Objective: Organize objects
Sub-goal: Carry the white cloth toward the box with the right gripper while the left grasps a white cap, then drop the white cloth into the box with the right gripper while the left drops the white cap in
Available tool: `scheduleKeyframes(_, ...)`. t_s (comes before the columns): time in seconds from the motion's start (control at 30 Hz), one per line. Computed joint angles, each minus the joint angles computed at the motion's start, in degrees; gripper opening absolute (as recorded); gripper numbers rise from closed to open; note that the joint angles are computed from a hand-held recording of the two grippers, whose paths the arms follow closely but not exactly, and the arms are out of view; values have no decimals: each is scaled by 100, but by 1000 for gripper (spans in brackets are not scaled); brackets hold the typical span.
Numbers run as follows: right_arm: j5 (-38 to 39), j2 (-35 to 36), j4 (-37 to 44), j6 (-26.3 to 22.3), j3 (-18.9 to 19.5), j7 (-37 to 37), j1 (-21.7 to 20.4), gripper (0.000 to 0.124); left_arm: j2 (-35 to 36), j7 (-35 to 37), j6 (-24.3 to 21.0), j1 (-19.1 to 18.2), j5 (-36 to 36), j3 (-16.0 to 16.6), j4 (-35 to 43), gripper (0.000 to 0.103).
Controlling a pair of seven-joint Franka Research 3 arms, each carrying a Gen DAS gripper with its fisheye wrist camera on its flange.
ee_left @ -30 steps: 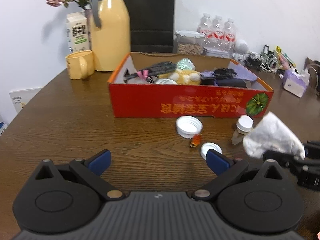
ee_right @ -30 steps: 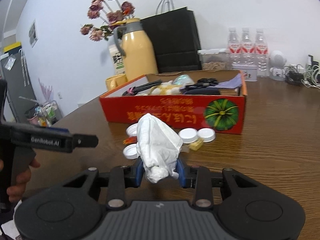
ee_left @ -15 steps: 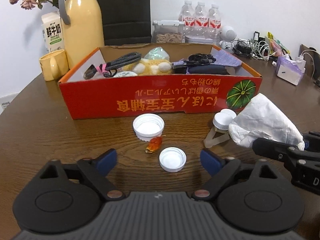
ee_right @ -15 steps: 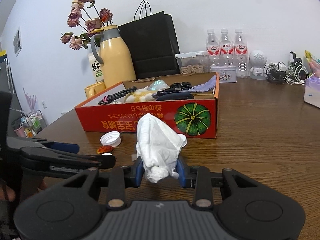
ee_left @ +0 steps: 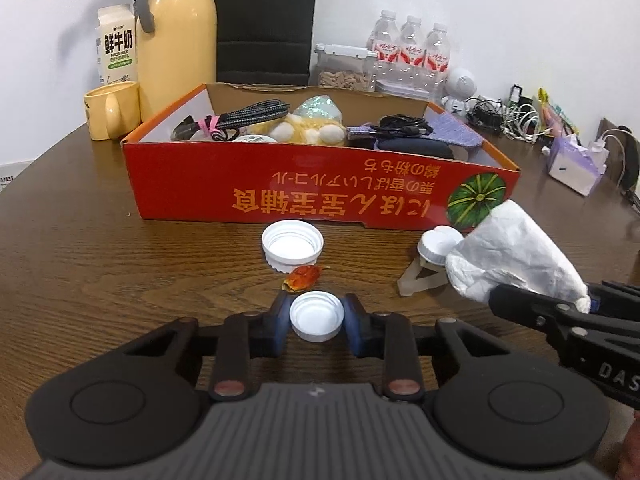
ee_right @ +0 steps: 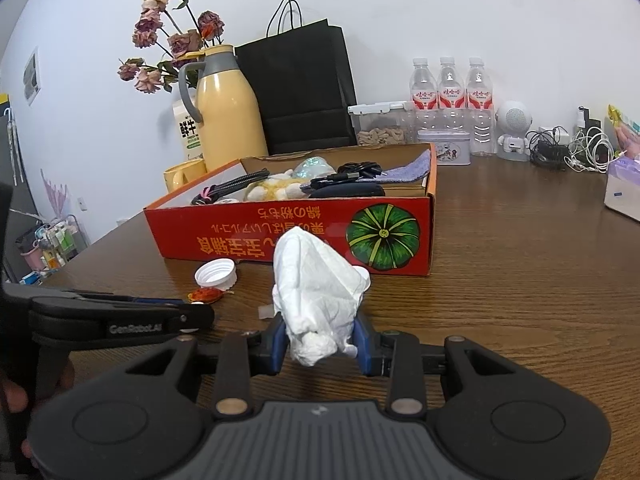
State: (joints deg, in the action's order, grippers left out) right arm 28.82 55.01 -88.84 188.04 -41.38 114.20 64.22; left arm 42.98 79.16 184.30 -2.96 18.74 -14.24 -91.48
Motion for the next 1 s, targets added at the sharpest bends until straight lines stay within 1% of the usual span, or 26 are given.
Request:
scheduleKeyframes(0.13, 8, 44, -5, -23, -105, 40, 77, 33, -76, 57, 202, 154, 88, -139, -183, 29)
scheduleKeyframes(0.2, -3, 57, -3, -46, -138, 55, 98, 33, -119, 96, 305, 302, 156, -283, -298, 29)
scheduleKeyframes(0.3, -18, 58, -8, -66, -152, 116, 96, 33, -217, 83, 529, 427, 262, -361, -476, 29)
scheduleKeyframes(0.5, -56, 12, 33, 49, -120, 82, 64, 33, -362, -96, 1000, 505, 549, -337, -606, 29)
scheduleKeyframes(0.6, 4, 80, 195, 98, -241, -28, 93, 33, -366, -240, 1155, 491, 694, -300, -525, 29)
scheduleKeyframes(0.7, 74, 222, 480, 82, -383, -111, 60, 33, -312, -395, 1293, 370, 751, -169, -306, 29)
scheduleKeyframes(0.8, 68, 408, 866, 2, -527, -113, -41, 33, -191, -582, 1364, 322, 797, -153, 35, 29)
scheduleKeyframes(0.83, 54, 500, 1038, -51, -589, -69, -88, 33, -142, -633, 1433, 245, 765, -77, 172, 29)
scheduleKeyframes(0.93, -111, 831, 1685, -319, -819, 216, -302, 33, 75, -766, 1528, 21, 684, 114, 705, 29)
scheduleKeyframes(1.0, -260, 1089, 2250, -573, -970, 476, -534, 33, 291, -835, 1453, -45, 712, 129, 1147, 29)
